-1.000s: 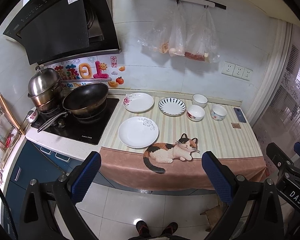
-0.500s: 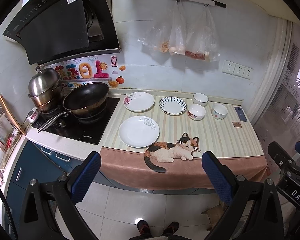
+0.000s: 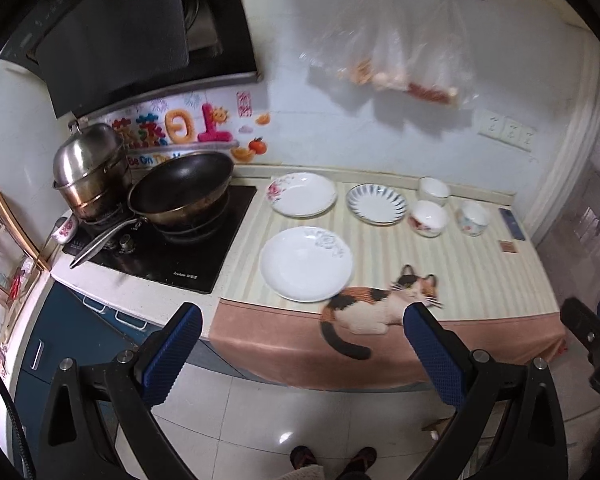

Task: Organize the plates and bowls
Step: 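Reach both grippers to the grey-flower white plate and grip its rim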

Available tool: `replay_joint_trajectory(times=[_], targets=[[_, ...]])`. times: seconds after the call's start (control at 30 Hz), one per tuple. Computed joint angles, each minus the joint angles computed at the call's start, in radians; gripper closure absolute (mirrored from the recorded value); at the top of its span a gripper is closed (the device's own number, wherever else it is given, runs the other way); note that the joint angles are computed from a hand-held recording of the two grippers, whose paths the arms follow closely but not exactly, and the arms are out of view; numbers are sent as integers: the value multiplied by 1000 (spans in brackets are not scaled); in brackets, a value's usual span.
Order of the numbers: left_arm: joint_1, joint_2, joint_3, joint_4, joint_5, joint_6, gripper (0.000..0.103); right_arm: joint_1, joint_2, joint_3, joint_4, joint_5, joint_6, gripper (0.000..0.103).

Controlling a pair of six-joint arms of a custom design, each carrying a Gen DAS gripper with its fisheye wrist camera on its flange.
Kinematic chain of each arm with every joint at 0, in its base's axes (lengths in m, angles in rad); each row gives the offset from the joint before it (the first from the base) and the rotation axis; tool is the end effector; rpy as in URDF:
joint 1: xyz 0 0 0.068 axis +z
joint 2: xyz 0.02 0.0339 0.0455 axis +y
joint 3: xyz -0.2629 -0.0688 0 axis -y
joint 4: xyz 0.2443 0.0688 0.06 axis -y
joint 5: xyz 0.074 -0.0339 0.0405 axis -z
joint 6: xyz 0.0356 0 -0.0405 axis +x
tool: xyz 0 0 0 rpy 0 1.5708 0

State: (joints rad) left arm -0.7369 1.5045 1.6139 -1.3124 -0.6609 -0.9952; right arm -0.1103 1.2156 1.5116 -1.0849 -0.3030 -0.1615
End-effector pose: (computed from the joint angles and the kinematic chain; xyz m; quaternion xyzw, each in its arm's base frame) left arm 0.2188 -0.1690 0.3669 -0.1786 0.9146 0.0749 0.3551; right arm 0.2207 -0.0138 0.4120 -0.0809 0.9122 0.0872 0.3921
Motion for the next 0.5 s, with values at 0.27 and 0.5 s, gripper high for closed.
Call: replay_joint_trajectory(times=[0.27,0.5], targets=[[378,32,-260,340,270,289,0,215,284,-109,213,34,136,0],[576,318,-182,481,424,379,1,308,784,173,294,-8,169,0]])
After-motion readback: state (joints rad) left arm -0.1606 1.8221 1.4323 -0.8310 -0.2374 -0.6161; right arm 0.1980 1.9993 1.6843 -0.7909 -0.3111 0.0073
